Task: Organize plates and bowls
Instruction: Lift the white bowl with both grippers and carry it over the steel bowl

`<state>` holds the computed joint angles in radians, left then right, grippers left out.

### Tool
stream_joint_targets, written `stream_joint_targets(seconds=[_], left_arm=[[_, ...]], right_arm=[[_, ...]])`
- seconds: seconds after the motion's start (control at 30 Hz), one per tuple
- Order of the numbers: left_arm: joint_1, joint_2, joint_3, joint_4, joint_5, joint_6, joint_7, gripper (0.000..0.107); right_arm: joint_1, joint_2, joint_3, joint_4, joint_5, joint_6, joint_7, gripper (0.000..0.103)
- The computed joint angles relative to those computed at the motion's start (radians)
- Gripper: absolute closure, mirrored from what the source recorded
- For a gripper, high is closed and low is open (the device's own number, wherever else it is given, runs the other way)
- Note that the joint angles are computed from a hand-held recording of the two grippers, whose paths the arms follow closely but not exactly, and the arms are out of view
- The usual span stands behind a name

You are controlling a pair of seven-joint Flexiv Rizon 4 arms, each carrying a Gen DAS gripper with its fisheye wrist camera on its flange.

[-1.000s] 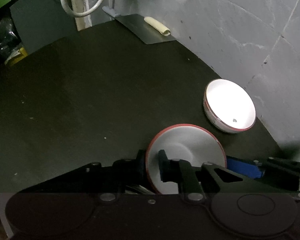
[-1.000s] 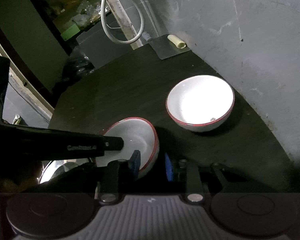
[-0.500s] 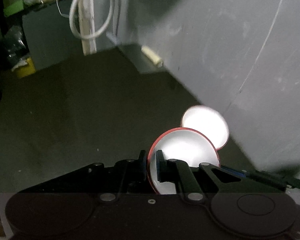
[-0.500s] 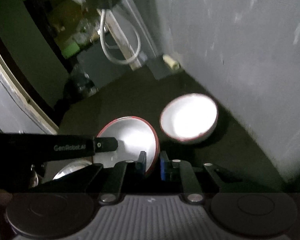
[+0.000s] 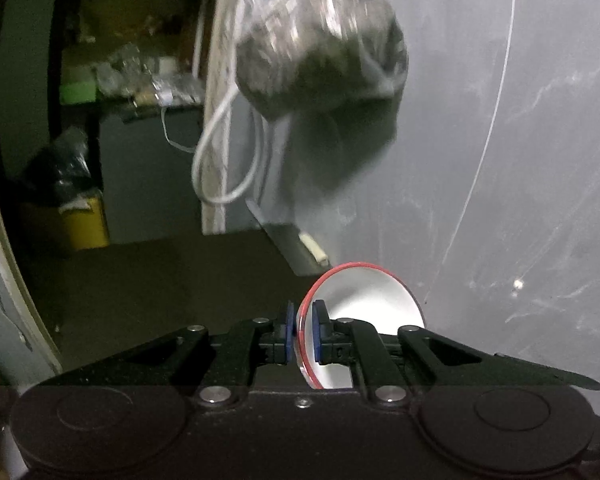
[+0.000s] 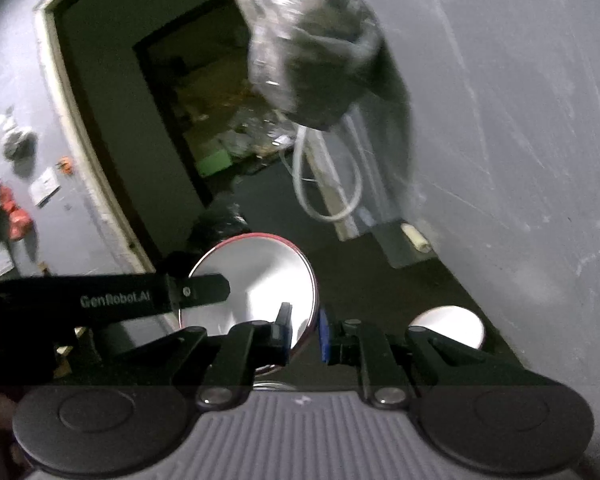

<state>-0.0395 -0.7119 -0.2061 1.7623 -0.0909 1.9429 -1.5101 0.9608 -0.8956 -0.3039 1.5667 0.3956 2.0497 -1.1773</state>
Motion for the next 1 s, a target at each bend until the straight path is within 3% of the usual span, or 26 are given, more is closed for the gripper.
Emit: stream_joint_targets(seconds=[0.23, 0.47, 0.73, 1.0], left_arm=[[0.132, 0.108, -0.056, 0.218, 0.102, 0.125, -0.119, 0.097], [0.3, 0.175, -0.113, 0.403, 0.254, 0.145, -0.292, 0.098], [0.489, 0.209, -0.204, 0.552, 0.388, 0.089, -0.388, 0.098], [0.595, 0.218, -0.294, 0.626, 0.323, -0.055, -0.37, 0.098]], right_arm=[[0.149, 0.046, -0.078, 0.061, 0.029, -0.041, -0.053, 0.088], [0.259, 0.074, -0.122, 0.136, -0.037, -0.129, -0.01, 0.089], [0.263, 0.132, -0.053, 0.198, -0.19, -0.294, 0.081, 0.089], [0.189, 0.141, 0.052, 0.193, -0.328, -0.388, 0.153, 0.089]])
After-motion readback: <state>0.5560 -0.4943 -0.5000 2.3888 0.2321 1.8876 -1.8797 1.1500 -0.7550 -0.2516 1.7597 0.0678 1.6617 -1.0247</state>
